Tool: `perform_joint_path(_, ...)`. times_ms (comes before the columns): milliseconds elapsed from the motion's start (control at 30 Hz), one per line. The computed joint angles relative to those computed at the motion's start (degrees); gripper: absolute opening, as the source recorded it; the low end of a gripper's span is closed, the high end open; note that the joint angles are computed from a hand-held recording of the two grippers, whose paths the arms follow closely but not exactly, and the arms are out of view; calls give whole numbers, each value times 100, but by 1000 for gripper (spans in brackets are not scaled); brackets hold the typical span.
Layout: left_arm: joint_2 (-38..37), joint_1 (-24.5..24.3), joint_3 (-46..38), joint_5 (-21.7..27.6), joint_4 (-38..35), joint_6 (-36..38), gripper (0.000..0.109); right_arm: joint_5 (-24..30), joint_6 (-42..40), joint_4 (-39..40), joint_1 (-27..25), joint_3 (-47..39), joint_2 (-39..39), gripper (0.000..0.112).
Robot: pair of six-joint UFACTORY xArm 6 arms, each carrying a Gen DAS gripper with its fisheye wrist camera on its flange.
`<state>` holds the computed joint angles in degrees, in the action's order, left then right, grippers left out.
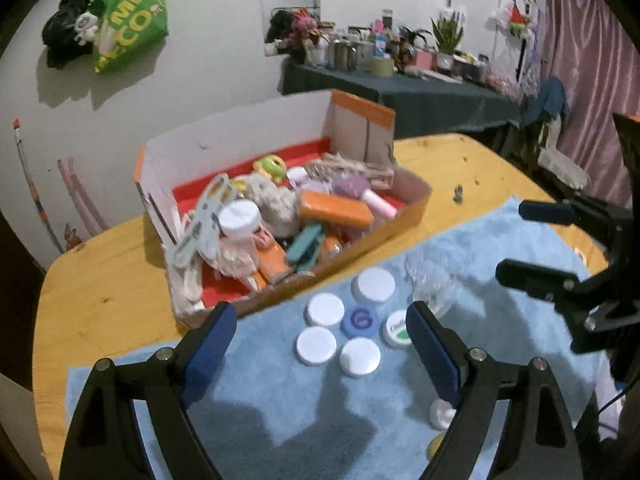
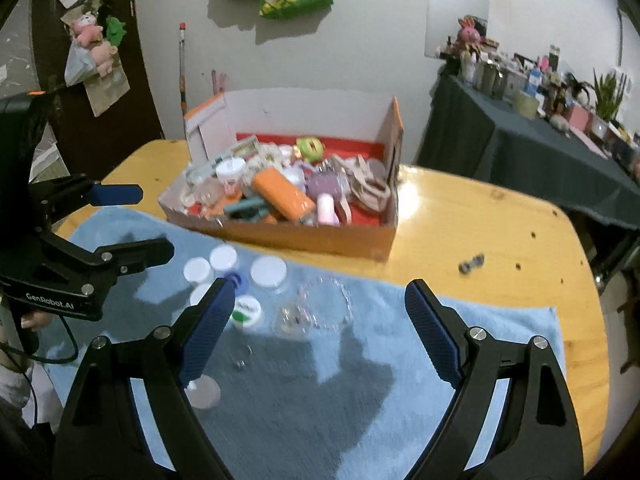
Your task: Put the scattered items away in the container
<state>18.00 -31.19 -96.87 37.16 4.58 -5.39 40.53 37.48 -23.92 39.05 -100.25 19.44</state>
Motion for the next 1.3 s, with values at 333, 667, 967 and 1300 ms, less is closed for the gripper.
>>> perform_joint_path(333, 68, -15, 380, -231, -360, 1183, 88, 3, -195, 210, -41, 436, -132, 87)
perform_joint_path(667, 334, 97, 260, -149, -1418, 3007, 88, -162, -509, 699, 8, 955, -376, 87)
perform_joint_path(967, 524, 276, -139, 659, -2583, 4750, 88, -789, -1182, 1858, 213, 1564, -713, 87)
perform_joint_path(1300, 875, 475, -654, 1322, -3155, 5561, 88, -678, -299, 853, 665, 1049, -174, 86)
